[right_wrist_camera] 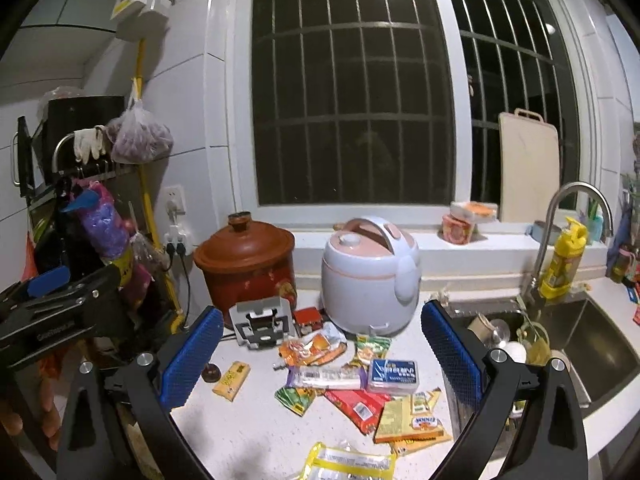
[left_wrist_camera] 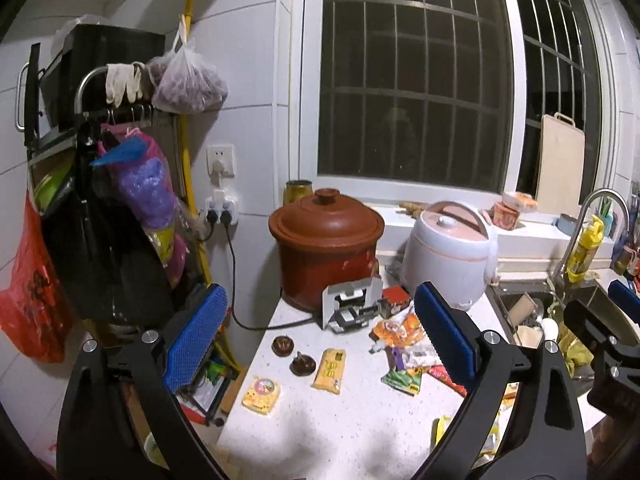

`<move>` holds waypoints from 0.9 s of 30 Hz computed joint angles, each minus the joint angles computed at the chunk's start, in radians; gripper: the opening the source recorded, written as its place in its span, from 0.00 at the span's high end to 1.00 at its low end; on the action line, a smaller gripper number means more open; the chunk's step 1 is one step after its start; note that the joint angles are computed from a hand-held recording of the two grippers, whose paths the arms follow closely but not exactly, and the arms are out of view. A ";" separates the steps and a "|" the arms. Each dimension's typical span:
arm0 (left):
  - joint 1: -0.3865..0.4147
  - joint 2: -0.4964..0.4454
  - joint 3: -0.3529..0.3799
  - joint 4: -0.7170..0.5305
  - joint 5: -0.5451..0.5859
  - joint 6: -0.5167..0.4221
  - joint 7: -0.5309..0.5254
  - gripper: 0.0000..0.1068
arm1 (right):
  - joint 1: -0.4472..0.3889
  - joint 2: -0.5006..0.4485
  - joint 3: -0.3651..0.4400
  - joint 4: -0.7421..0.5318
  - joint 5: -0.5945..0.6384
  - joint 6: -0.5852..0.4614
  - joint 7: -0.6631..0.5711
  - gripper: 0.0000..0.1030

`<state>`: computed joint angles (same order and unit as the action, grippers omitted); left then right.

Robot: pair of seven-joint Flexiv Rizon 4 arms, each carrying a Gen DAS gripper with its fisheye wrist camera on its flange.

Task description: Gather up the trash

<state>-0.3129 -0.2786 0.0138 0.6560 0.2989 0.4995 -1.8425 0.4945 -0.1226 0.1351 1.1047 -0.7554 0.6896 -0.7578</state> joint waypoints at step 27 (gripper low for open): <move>-0.008 0.026 -0.008 0.039 0.033 -0.037 -0.005 0.14 | 0.002 0.015 0.015 0.027 0.006 -0.026 -0.011 0.05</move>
<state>-0.3207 -0.2527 0.0056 0.6948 0.3316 0.4629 -1.8473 0.4968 -0.1077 0.1504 1.1314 -0.7495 0.6637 -0.7692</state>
